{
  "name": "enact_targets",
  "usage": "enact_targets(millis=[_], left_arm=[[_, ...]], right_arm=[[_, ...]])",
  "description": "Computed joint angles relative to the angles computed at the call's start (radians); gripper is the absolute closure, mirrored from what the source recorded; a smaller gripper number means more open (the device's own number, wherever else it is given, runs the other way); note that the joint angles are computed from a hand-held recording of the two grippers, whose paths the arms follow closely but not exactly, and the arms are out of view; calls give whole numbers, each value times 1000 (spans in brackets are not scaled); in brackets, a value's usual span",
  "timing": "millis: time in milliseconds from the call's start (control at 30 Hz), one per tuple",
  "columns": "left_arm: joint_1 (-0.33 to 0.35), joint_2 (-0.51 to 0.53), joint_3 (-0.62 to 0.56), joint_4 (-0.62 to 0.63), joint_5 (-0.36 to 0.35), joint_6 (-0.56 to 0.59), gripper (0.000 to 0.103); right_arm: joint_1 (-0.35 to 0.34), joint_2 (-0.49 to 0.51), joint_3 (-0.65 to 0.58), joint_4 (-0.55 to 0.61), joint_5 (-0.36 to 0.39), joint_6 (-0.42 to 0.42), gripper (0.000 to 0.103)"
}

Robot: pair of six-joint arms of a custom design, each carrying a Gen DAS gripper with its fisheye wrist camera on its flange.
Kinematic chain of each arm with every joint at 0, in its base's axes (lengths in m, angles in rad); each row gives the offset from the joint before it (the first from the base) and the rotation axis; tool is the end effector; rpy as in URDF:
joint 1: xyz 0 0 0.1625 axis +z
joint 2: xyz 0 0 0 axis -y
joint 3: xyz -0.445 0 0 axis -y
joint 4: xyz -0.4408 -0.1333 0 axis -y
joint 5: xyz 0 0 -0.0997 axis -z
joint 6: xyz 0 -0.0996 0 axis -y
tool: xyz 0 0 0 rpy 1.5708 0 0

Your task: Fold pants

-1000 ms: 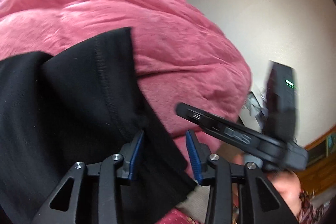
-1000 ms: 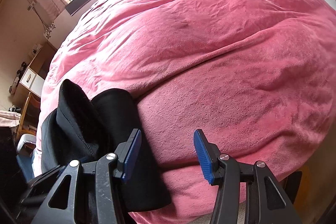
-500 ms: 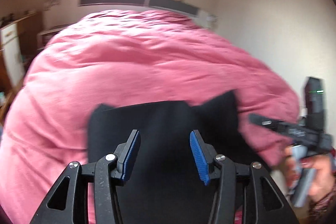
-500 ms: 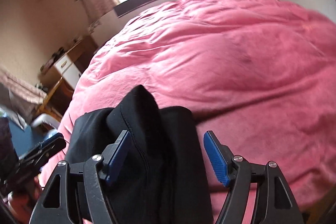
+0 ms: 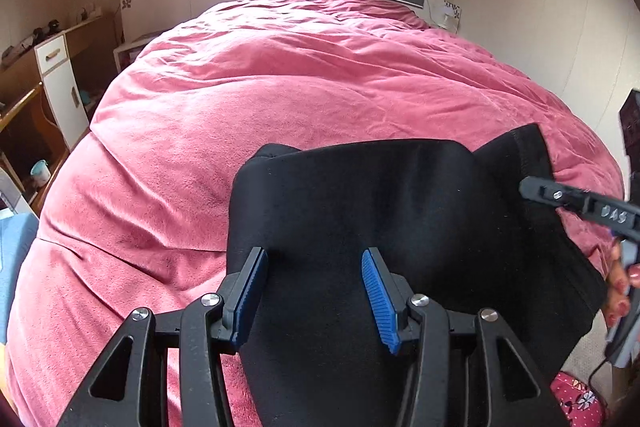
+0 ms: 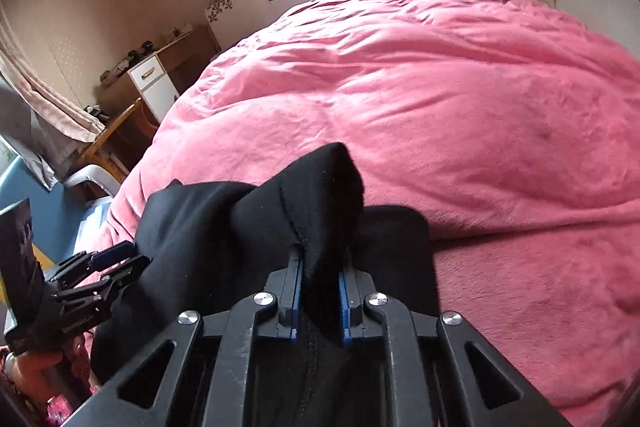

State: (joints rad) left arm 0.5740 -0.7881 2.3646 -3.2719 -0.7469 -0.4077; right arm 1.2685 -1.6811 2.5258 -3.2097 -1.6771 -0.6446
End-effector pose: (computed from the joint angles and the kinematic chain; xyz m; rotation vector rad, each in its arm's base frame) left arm -0.2395 -0.4006 -0.0175 0.6518 2.3802 -0.8137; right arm 0.0028 -0.4033 0.2769 0.3778 -2.5198 0.8890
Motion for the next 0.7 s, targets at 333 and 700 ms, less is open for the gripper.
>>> enact_targets(millis=[333, 700], left_arm=[[41, 20, -21, 60, -32, -47, 30], [19, 20, -73, 66, 57, 34, 31]], right_arm=[[-153, -14, -24, 65, 69, 252, 89], [11, 39, -98, 14, -39, 79, 37]])
